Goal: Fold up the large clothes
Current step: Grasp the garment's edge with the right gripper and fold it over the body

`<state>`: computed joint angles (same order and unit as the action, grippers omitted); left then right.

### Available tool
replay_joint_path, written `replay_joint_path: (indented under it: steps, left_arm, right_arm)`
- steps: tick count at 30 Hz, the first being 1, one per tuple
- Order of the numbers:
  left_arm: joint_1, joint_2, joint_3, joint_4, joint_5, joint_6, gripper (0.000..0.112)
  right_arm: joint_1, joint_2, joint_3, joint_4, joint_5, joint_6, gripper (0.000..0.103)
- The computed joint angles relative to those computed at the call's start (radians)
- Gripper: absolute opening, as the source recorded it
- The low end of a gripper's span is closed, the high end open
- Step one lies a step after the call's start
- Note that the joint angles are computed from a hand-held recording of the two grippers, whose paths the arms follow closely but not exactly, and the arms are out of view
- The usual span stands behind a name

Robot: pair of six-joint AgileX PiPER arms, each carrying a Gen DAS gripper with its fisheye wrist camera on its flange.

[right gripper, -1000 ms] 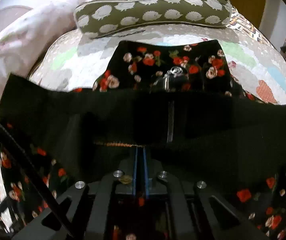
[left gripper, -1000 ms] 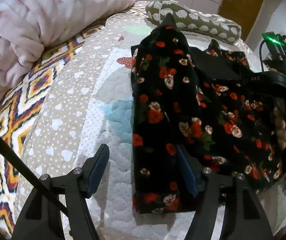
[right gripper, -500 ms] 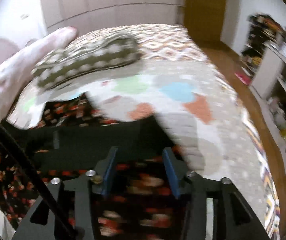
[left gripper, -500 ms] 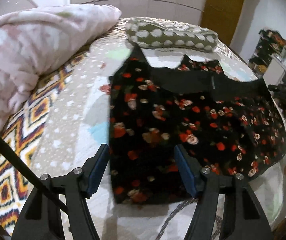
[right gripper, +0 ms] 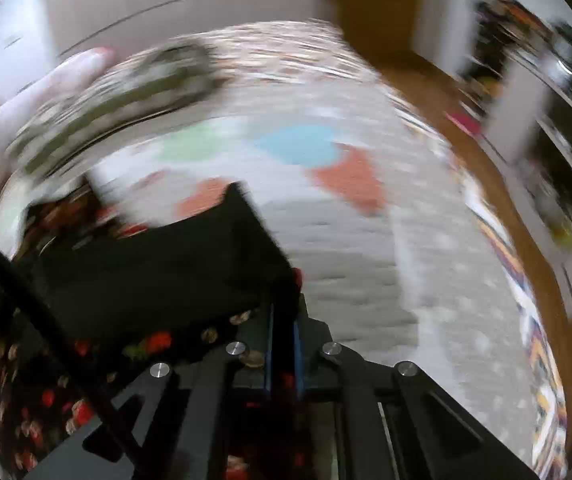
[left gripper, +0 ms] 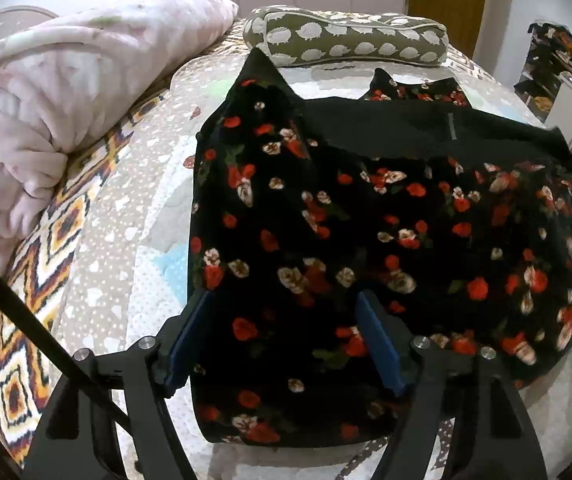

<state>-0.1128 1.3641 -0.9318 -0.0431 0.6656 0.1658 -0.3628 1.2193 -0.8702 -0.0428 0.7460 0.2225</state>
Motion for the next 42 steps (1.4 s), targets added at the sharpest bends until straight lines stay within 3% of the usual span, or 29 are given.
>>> replay_joint_path:
  steps: [2, 4, 8, 10, 15, 19, 24, 28, 30, 32, 35, 38, 41, 42]
  left_arm:
    - [-0.002, 0.0, 0.007, 0.017, -0.007, -0.022, 0.078]
    - [0.005, 0.003, 0.006, 0.014, -0.002, -0.024, 0.08]
    - [0.049, -0.001, -0.014, -0.033, 0.048, 0.011, 0.08]
    - [0.067, -0.023, -0.015, -0.023, 0.069, 0.005, 0.08]
    - [0.167, -0.145, 0.024, -0.079, 0.11, 0.084, 0.08]
    - [0.257, -0.233, 0.085, -0.117, 0.123, 0.162, 0.08]
    - [0.47, -0.303, 0.149, -0.267, 0.185, 0.374, 0.079]
    - [0.714, -0.341, 0.179, -0.414, 0.303, 0.597, 0.079]
    - [0.828, -0.348, 0.19, -0.47, 0.362, 0.699, 0.079]
    - [0.928, -0.348, 0.201, -0.505, 0.405, 0.791, 0.079]
    - [1.02, -0.338, 0.211, -0.53, 0.439, 0.881, 0.079]
    - [1.092, -0.32, 0.216, -0.546, 0.458, 0.952, 0.079]
    - [1.151, -0.298, 0.219, -0.558, 0.473, 1.016, 0.079]
    - [1.169, -0.292, 0.221, -0.56, 0.477, 1.037, 0.079]
  right_arm:
    - [-0.095, 0.025, 0.0, 0.083, 0.004, -0.055, 0.005]
    - [-0.106, 0.047, 0.017, 0.11, 0.005, -0.081, 0.005]
    - [-0.113, -0.019, 0.045, 0.144, -0.007, -0.093, 0.021]
    - [-0.132, -0.072, 0.029, 0.151, 0.026, -0.095, 0.029]
    - [-0.1, -0.211, -0.04, 0.06, 0.125, -0.045, 0.031]
    - [0.073, -0.286, -0.096, -0.037, 0.203, 0.096, 0.032]
    - [0.565, -0.287, -0.116, -0.204, 0.242, 0.453, 0.033]
    - [0.965, -0.115, -0.178, -0.302, 0.207, 0.655, 0.033]
    - [1.088, 0.0, -0.229, -0.331, 0.179, 0.712, 0.031]
    - [1.167, 0.13, -0.309, -0.332, 0.157, 0.709, 0.015]
    - [1.211, 0.333, -0.462, -0.304, 0.097, 0.674, 0.014]
    - [1.204, 0.493, -0.601, -0.3, 0.089, 0.65, 0.014]
    - [1.187, 0.69, -0.799, -0.314, 0.18, 0.641, 0.014]
    - [1.174, 0.771, -0.89, -0.298, 0.248, 0.621, 0.014]
